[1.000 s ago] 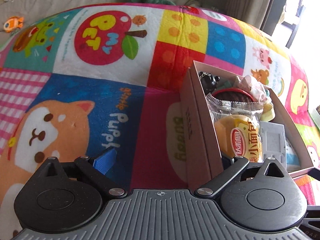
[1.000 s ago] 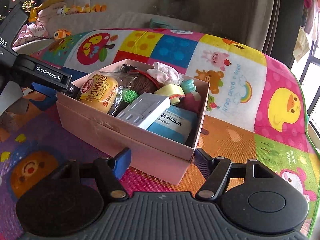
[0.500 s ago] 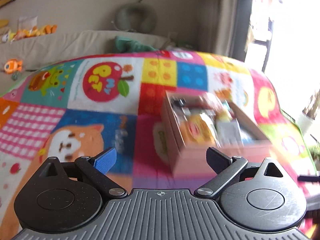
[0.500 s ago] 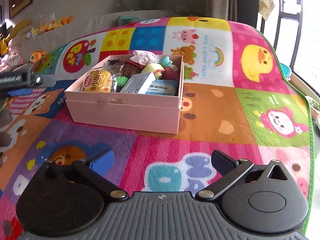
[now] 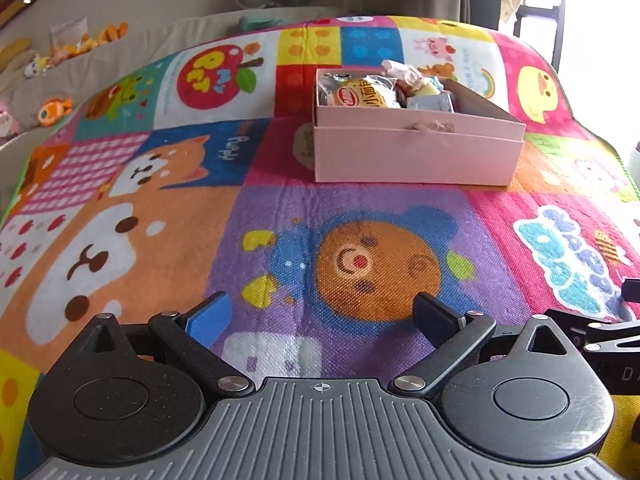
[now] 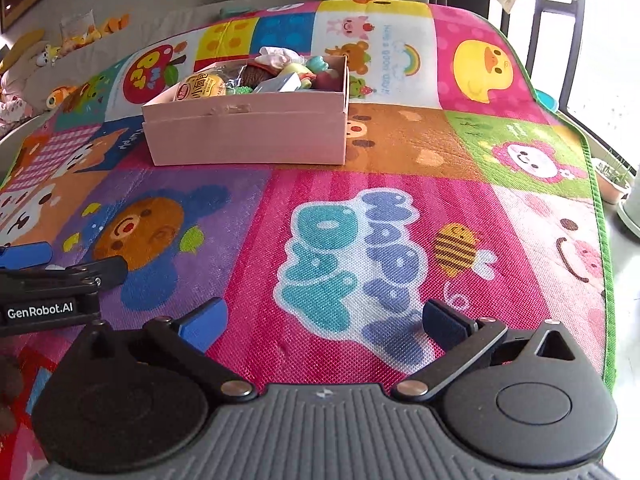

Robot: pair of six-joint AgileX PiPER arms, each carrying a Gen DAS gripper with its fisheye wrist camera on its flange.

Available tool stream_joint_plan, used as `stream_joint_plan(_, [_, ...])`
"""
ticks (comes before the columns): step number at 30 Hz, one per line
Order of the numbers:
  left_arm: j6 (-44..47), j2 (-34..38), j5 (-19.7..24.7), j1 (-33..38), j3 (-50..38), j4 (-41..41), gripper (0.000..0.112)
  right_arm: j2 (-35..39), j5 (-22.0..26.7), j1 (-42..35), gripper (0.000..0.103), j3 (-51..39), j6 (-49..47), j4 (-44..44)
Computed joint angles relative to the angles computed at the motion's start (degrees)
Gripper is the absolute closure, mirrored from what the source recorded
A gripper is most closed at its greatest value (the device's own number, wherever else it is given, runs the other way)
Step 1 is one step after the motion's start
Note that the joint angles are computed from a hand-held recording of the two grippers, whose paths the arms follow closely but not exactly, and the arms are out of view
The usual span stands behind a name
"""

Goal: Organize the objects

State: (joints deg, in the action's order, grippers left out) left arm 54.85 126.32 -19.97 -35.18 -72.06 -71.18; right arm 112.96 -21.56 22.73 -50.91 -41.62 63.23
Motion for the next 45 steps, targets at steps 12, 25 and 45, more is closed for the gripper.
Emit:
stream_joint_plan(12, [5.5, 2.9, 1.6, 0.8, -5.5, -4.1, 0.011, 5.4, -7.0, 1.2, 0.000, -6.0, -1.0, 7.0])
stream_joint_plan(25, [5.3, 2.9, 1.9, 0.9, -5.6, -3.9, 0.011, 6.0, -6.2, 0.3, 0.000, -6.7, 0.0, 4.5])
stream_joint_plan(45, [5.6, 2.8, 2.0, 1.0, -5.7, -4.2, 0.011, 6.0, -6.1, 0.2, 0.000, -6.6, 0.3, 4.4])
